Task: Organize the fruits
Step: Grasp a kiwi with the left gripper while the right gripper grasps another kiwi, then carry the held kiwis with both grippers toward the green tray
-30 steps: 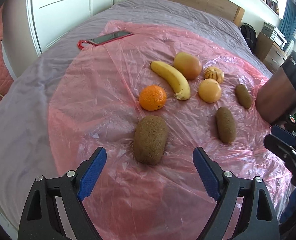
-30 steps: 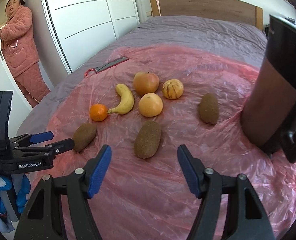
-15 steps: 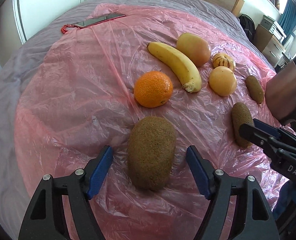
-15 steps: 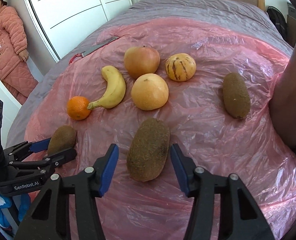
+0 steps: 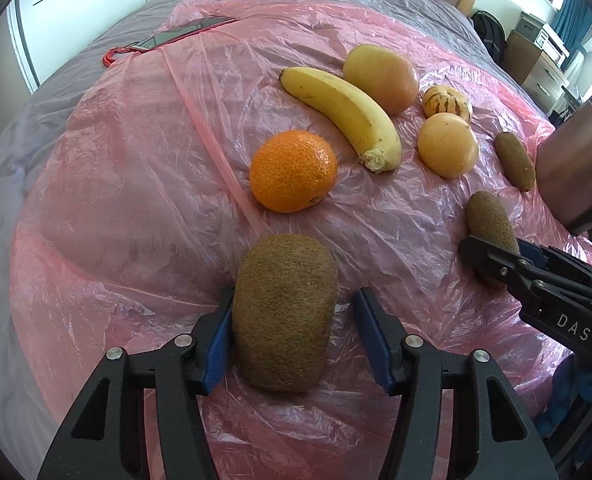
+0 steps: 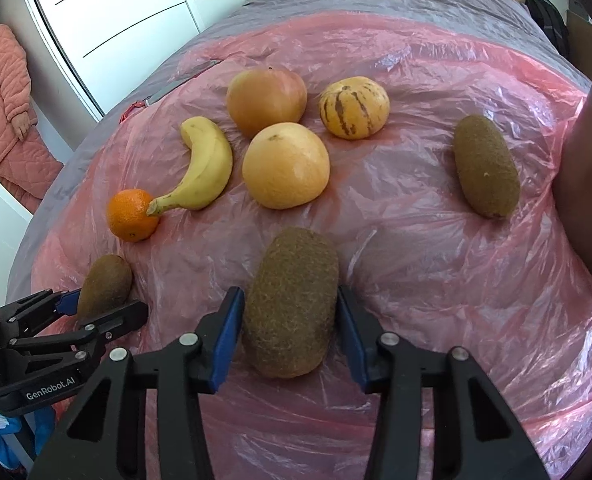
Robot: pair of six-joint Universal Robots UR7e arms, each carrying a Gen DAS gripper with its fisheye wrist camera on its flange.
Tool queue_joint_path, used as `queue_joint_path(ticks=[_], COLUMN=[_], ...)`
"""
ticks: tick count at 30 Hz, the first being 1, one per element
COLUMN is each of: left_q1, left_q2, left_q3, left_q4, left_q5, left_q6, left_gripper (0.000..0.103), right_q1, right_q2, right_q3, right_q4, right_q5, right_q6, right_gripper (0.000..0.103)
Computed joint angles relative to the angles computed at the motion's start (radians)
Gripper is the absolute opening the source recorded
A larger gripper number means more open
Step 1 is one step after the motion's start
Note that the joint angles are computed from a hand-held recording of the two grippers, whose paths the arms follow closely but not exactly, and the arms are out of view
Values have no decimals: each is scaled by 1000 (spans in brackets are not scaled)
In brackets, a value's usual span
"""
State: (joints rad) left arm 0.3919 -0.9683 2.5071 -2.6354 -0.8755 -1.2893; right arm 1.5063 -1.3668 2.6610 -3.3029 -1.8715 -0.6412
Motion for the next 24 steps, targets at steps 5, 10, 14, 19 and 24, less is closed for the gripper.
queue_joint_path(ticks=[5, 10, 14, 19, 24], left_q1=[1, -23, -48, -77, -116], left_q2=[-7, -19, -48, -71, -98], left_q3=[22, 43, 62, 65, 72], left_q4=[-44, -59, -39, -2, 48], left_q5=[1, 10, 4, -1, -9], left_q6=[0, -20, -54, -100, -162], left_gripper=[38, 38, 38, 38, 38], right_q1=[-15, -24, -24, -21, -15], right_q2=[23, -3, -26, -86, -160], right_q3=[6, 12, 14, 29, 47], right_q4=[-41, -26, -3, 44, 98], right_q5=[1, 22, 30, 45, 51], right_q6=[-17, -16, -9, -1, 4], right_gripper=[51, 48, 47, 47, 47])
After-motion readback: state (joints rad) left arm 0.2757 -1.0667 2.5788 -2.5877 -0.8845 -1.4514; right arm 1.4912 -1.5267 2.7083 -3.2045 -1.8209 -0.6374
